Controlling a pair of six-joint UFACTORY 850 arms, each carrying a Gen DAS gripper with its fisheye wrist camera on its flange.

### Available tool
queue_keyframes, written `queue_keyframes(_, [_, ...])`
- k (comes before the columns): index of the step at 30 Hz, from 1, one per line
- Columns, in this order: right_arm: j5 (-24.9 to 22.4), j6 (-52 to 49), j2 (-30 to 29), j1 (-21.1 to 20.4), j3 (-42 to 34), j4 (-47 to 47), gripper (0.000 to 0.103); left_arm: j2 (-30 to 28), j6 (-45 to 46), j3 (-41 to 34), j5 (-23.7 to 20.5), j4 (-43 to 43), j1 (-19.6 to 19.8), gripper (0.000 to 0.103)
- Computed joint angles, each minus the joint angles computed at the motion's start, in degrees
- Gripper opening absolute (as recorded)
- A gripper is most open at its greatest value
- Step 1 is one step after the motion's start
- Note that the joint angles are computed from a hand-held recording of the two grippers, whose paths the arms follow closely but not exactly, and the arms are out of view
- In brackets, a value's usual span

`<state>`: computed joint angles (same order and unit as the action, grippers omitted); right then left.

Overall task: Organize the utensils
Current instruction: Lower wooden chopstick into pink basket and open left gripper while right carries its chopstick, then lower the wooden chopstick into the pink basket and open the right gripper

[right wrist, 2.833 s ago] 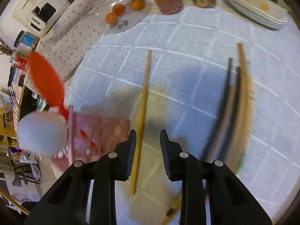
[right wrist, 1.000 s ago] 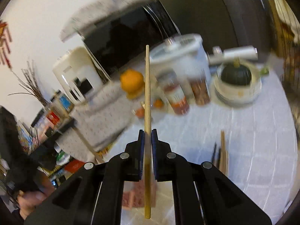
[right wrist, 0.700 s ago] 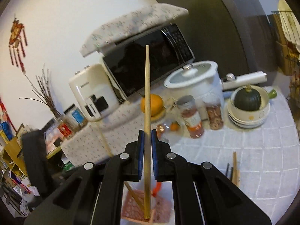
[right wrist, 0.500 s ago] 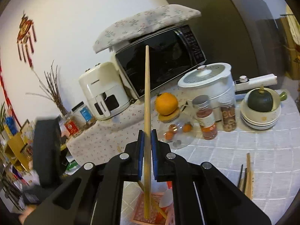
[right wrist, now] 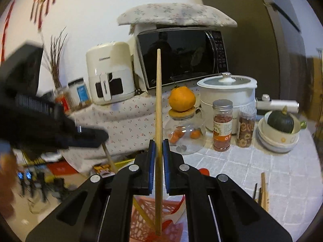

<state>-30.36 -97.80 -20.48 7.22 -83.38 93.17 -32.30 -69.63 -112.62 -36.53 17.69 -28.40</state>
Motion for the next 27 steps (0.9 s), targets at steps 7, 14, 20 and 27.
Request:
queue_keyframes(7, [-0.95,3.59,0.92,-0.52,0.65,-8.03,0.009,2.66,-2.22,2.94,2.06,1.54,-0.32,0.022])
queue_keyframes(14, [-5.15,13.45,2.64,-4.07,-1.42,-15.07,0.012,2.95,-2.74,2.47,1.91,2.81,-1.20,0.022])
queue_keyframes(20, [-10.00,30.88,2.30,-8.47,-6.42,-26.62,0.017,3.09,-3.21,1.60,1.70,4.70,-2.93,0.026])
queue_keyframes(27, [-18.27,49.58,-2.20,-11.49,-14.77,-41.74,0.019,0.82,-1.27,-2.66,-0.82,5.56,-5.47,0.028])
